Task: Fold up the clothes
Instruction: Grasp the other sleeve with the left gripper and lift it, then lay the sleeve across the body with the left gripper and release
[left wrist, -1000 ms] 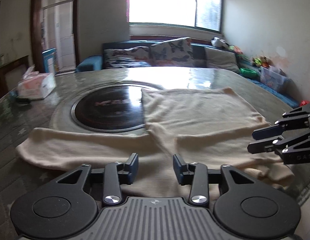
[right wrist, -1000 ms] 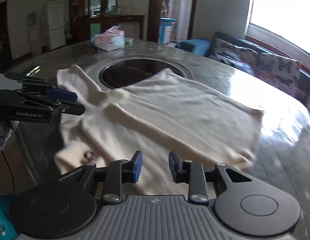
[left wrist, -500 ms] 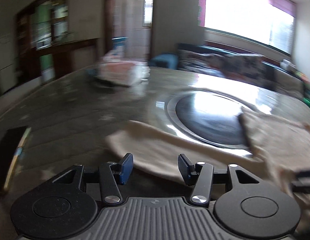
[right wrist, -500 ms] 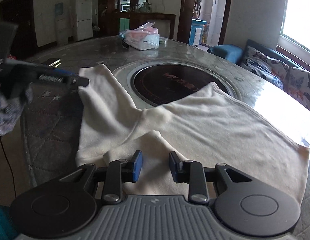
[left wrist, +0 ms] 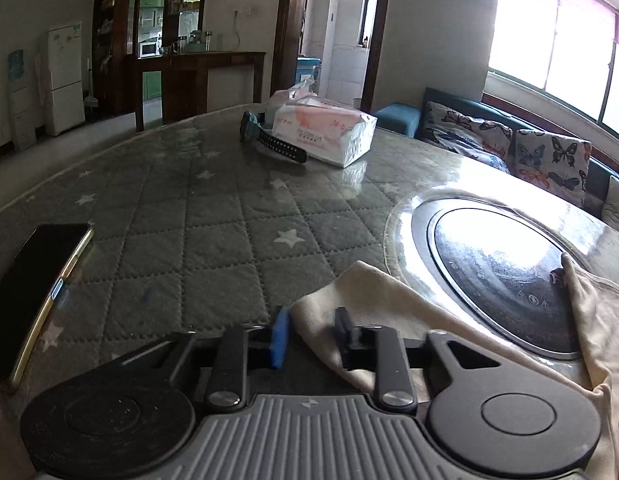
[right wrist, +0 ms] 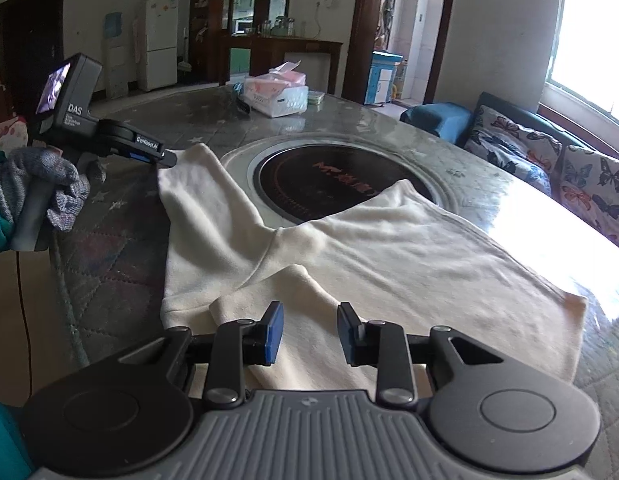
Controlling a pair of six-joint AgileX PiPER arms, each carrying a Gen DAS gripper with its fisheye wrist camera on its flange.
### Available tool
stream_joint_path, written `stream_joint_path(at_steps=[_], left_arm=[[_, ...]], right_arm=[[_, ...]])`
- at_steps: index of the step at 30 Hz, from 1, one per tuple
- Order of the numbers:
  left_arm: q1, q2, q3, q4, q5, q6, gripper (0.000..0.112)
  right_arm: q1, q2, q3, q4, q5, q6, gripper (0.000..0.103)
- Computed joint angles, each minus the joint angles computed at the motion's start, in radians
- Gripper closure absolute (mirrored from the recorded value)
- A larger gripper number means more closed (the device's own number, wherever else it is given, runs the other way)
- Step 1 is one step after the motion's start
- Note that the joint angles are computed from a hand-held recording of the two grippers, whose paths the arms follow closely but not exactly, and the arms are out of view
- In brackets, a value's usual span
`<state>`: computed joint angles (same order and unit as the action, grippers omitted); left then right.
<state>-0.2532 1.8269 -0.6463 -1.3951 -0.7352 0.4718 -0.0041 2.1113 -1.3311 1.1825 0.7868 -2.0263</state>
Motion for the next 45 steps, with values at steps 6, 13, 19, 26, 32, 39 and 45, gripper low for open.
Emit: stream_joint_path(at_steps=[6, 13, 19, 26, 32, 39, 45], left_arm=[[-0.039, -0.069, 0.024, 0.073, -0.022, -0.071, 0.107], [-0.222, -0.179, -0.029, 0.139, -0.048, -0.035, 0.107], [-0.361, -0.153, -0.152, 0.261, -0.001, -0.027, 0.107], [-0.433, 0.009, -0.347, 0.37, 0.144, -0.01, 0.107], [-0.463, 0.127, -0.432, 0.437, 0.279, -0.013, 0.104], [-0.466, 0.126, -0.375, 0.535, 0.329, -0.071, 0.068], [-0.44, 0.047, -0.234, 0.521, 0.26, -0.089, 0.066]], right_arm=[[-0.05, -0.024, 0.034, 0.03, 0.006, -0.025, 0.074], [-0.128, -0.037, 0.064, 0.095, 0.014, -0.039, 0.074], [-0.211, -0.034, 0.072, 0.139, 0.035, -0.039, 0.074], [-0.301, -0.017, 0.05, 0.146, 0.055, 0.006, 0.074], [-0.345, 0.006, 0.02, 0.132, 0.058, 0.055, 0.074], [-0.329, 0.018, 0.008, 0.135, 0.038, 0.077, 0.074], [-0.287, 0.034, -0.013, 0.117, 0.028, 0.121, 0.074]])
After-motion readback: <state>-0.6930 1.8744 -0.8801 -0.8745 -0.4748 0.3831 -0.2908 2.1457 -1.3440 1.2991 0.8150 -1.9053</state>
